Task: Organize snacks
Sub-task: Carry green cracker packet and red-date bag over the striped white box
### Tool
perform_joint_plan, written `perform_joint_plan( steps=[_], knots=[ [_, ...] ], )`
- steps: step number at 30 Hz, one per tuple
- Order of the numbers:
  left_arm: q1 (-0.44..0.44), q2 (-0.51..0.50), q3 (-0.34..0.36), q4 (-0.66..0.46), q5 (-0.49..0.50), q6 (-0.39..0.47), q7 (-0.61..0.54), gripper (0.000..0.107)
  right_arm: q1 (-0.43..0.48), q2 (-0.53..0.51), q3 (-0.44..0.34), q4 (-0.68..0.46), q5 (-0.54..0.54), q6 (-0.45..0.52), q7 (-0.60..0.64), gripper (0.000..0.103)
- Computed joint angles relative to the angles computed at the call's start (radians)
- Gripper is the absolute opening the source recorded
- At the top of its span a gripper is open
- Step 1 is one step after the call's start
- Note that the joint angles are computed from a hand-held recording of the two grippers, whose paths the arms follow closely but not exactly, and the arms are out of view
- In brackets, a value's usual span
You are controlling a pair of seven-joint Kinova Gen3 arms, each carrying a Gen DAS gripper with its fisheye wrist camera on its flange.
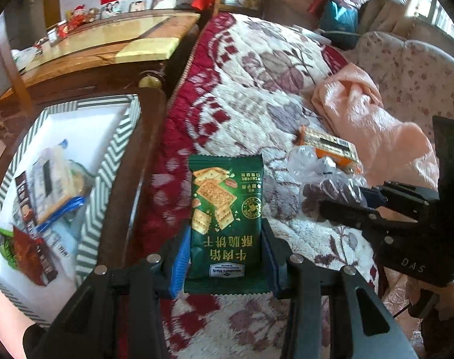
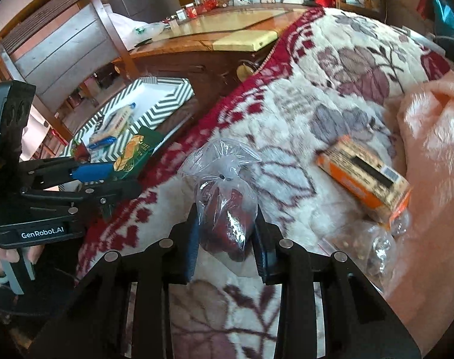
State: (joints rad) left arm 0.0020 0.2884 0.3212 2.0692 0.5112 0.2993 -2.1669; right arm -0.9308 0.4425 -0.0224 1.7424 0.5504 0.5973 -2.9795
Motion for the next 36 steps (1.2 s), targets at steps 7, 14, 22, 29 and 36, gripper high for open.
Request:
perform_joint_plan(
  steps=[7,14,22,29,36],
  knots=[
    [-0.061,-0.035,0.004,0.039,0.047,-0.039,-0.029,0.045,0.020,0.038,-0.027,-0.085,-0.044,0.018,0.103,0.030],
    [-0.140,-0.053,0.009,0.073,0.103,-0.059,-0.076,0.045,0.034,0.084,-0.031,-0.172,-0.106,0.030,0.211,0.030],
    [-0.195,-0.071,-0.006,0.092,0.163,-0.075,-0.129,0.045,0.040,0.143,-0.033,-0.276,-0.178,0.056,0.333,0.030],
    [-0.241,-0.079,-0.013,0.100,0.201,-0.085,-0.166,0.045,0.052,0.195,-0.036,-0.374,-0.237,0.080,0.436,0.030],
    [-0.288,-0.076,-0.028,0.096,0.245,-0.080,-0.209,0.045,0.070,0.260,-0.046,-0.492,-0.300,0.123,0.542,0.030]
  ],
)
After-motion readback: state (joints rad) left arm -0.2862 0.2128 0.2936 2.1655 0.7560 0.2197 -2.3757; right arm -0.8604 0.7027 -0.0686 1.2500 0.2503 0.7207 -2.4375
